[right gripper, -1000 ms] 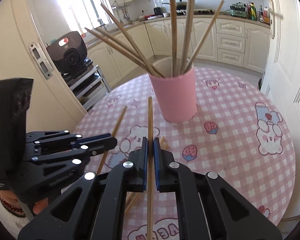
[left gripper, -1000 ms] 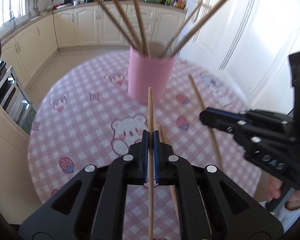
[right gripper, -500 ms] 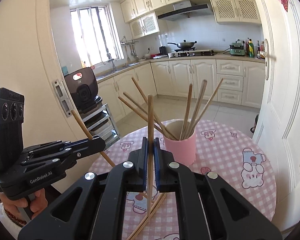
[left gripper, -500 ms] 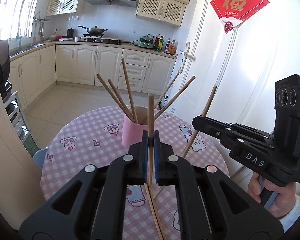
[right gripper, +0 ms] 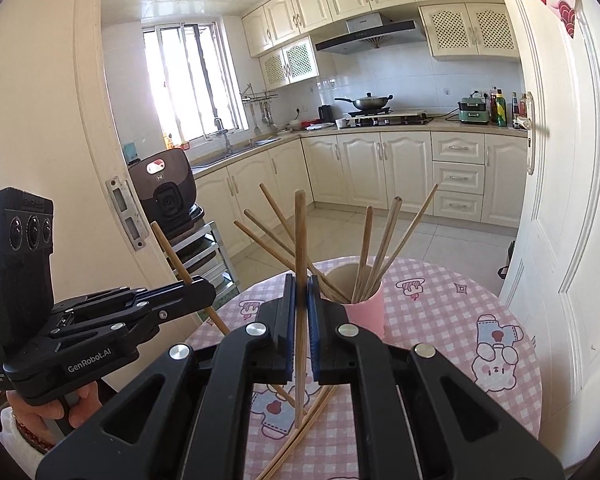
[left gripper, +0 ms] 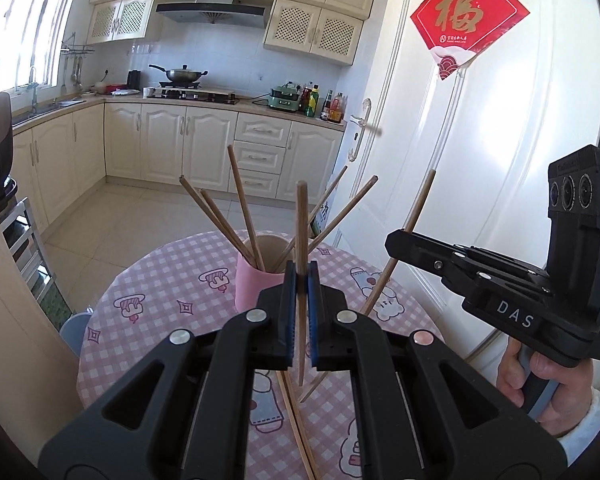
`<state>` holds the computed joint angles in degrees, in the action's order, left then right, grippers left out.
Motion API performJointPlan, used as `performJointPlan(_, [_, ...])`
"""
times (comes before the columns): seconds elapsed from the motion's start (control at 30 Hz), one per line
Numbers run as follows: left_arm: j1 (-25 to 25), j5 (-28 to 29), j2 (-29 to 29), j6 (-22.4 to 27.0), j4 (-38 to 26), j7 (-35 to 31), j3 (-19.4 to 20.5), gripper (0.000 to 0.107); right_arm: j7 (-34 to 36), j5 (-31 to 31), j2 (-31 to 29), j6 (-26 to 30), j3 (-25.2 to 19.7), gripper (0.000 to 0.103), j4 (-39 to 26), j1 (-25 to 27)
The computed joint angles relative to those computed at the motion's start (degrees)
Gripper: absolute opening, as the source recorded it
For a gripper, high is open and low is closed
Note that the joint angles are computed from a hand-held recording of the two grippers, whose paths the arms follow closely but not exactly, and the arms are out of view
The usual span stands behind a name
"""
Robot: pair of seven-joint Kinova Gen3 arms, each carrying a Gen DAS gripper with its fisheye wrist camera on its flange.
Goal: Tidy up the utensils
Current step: 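Carry both held chopsticks above the pink cup and lower them in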
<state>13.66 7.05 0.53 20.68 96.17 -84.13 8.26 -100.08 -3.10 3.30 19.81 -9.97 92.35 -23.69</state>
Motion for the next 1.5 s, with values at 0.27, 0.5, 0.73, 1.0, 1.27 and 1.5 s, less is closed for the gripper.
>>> performJointPlan(0.27, [0.38,-2.86,1.17,-0.35,-1.95,2.18,0.00,0.005,2.01,-0.76,0.74,0.44,0.09,0.005,-1.74,0.62])
performJointPlan(0.5, [0.01,-1.48,1.31,-1.52,-1.97,0.71,-0.07,0.005,3.58,-2.11,1.29,0.59,0.18,0.005,-2.35,1.20])
performJointPlan(0.73, [-0.04,-2.02,1.74,-2.16,-2.69,1.20,-0.21,0.005,3.33,-1.46,1.58,0.63,0.48,0.005,-3.14,0.96])
performJointPlan(1.0, [-0.31,-1.99,2.31,-2.22,-3.72,1.16,-0.27,0.005,6.33,-4.19,1.89,1.06,0.15,0.005,-3.96,2.17])
performJointPlan(1.27, [-0.91,-0.08,2.57,-2.82,-3.77,-0.86,-0.12,0.005,6.68,-4.47,2.54,1.69,0.30,0.005,-4.76,2.27])
performJointPlan(1.5, [-0.77,-0.89,2.55,-3.50,-3.85,-0.16,-0.40,0.005,6.10,-3.81,2.74,1.54,0.56,0.005,-5.32,2.12])
